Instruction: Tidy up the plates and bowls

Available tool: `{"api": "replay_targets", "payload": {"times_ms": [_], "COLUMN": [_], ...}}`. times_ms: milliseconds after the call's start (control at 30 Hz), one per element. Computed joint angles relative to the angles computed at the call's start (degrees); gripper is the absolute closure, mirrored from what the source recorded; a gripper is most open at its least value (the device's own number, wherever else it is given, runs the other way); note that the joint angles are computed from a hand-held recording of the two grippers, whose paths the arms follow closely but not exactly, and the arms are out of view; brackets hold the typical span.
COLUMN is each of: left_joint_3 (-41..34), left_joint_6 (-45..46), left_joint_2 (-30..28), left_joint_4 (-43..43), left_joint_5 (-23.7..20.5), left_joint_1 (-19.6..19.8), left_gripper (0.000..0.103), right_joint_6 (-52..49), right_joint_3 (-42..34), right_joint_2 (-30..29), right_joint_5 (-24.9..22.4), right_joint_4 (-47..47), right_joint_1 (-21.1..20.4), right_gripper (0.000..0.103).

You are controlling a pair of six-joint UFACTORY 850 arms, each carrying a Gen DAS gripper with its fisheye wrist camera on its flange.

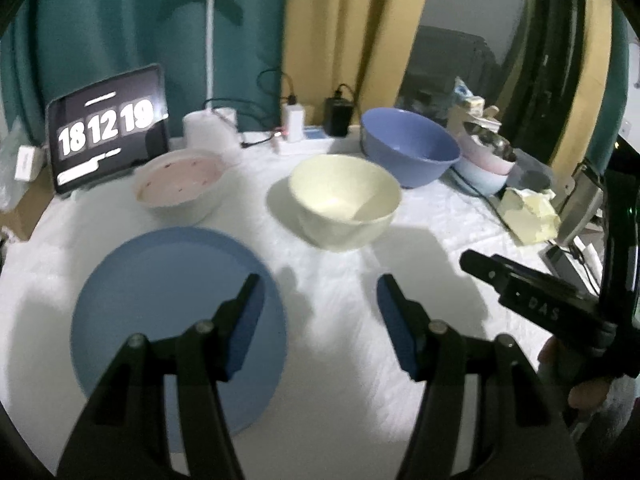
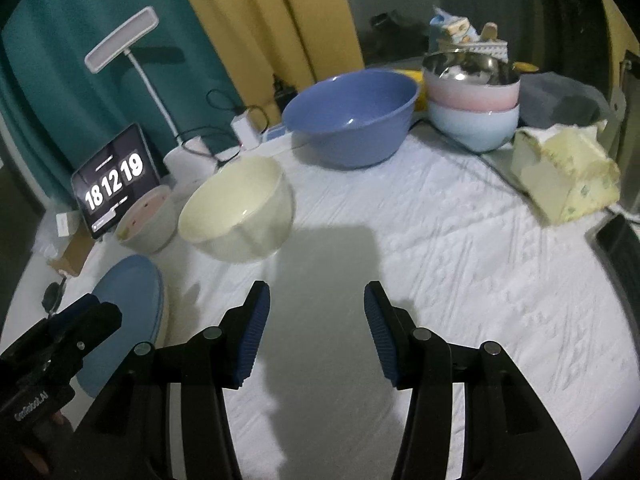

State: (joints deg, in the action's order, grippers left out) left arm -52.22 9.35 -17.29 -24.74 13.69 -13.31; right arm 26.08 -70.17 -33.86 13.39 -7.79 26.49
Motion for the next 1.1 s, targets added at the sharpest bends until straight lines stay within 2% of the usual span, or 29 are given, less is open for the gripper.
{"api": "replay_targets", "payload": {"times_ms": [267, 433, 633, 700, 933, 1100], "left_joint_3": [-5.2, -8.2, -12.9, -14.7, -21.1, -24.4], "left_joint_6": [-5.1, -3.3, -5.7, -8.9, -3.6, 5.1], "left_joint_2": [-2.9, -4.5, -7.5, -8.7, -13.1, -15.6], "left_joint_4": [6.7, 6.3, 9.6, 12.8, 7.4, 0.4], "left_joint_5": [-0.9, -0.8, -1.9, -2.6, -3.3, -2.8], "left_joint_1": [-1.1, -1.6, -1.4, -1.2, -1.4, -1.6], "left_gripper": [0.043, 0.043, 0.043, 0.043, 0.043, 0.043], "right_joint_6": [-7.3, -11.3, -16.4, -18.6, -23.5, -24.2], "right_joint_3": [-1.9, -3.3, -6.0, -7.3, -13.4, -17.8], "right_joint_2": [0.0, -0.3, -1.1, -1.7, -5.3, -8.3], "right_joint_5": [0.2, 0.2, -0.3, -0.8, -3.5, -5.3], "right_joint_4": [5.7, 8.9, 13.8, 15.9, 20.6, 21.6], "right_joint_1": [-2.0, -3.1, -4.4, -4.8, -6.0, -6.5], "right_gripper": [0.051, 0.051, 0.051, 0.051, 0.051, 0.051]}}
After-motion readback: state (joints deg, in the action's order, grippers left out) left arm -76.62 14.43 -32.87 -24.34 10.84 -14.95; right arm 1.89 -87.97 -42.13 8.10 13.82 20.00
